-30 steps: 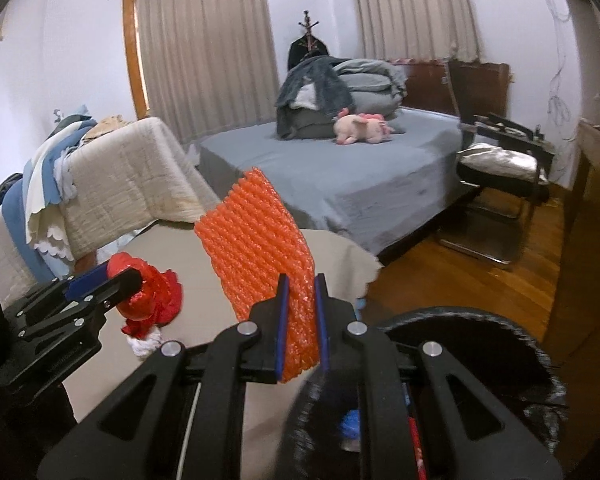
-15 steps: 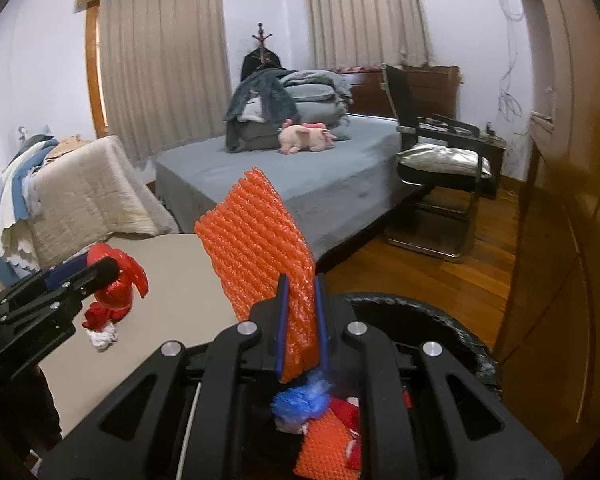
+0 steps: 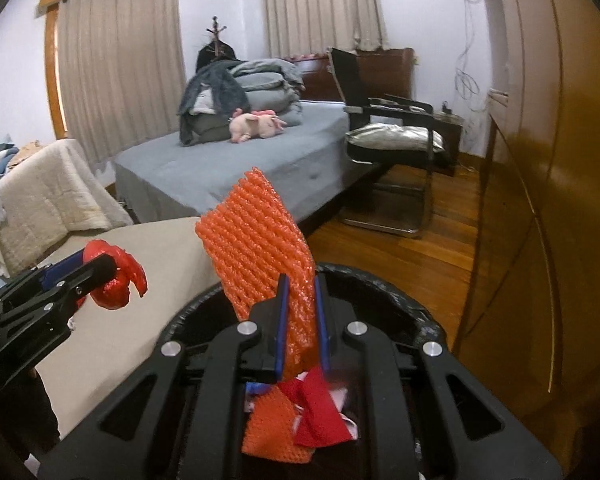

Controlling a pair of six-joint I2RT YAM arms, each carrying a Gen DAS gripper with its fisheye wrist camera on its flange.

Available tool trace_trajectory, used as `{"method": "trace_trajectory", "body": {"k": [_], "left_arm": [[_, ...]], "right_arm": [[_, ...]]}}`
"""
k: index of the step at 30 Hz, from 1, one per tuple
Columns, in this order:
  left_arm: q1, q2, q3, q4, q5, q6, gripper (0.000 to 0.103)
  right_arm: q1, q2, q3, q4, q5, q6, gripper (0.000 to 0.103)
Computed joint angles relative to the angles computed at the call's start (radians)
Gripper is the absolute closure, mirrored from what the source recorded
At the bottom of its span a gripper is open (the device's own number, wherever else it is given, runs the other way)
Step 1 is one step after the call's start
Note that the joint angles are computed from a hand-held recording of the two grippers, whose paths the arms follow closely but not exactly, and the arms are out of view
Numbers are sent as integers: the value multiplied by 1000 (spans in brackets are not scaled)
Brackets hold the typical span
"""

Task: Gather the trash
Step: 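Carry the red ball and orange mesh pad over the trash bin, then open both grippers to drop the ball and pad into the bin, then reach the left gripper to the red glove on the table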

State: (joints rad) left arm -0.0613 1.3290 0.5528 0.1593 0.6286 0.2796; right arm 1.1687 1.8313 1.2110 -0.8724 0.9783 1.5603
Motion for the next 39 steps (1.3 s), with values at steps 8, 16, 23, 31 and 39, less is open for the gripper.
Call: {"method": "trace_trajectory", "body": {"k": [8, 16, 23, 31, 39], "left_arm": [[-136, 115, -6, 116, -61, -31, 64], [-234, 260, 41, 184, -103, -58, 62], [-215, 312, 65, 167, -75, -31, 46], [-74, 274, 56, 149, -58, 20, 23], [154, 244, 70, 117, -14, 74, 15]], "right_arm": [[-10, 1, -71, 3, -40, 81, 91], [-22, 2, -147, 57, -79, 120, 87], [-48, 43, -174, 83, -138, 132, 55], [-25, 73, -120, 31, -86, 159, 11], [-47, 127, 27, 144, -42, -60, 8]]}}
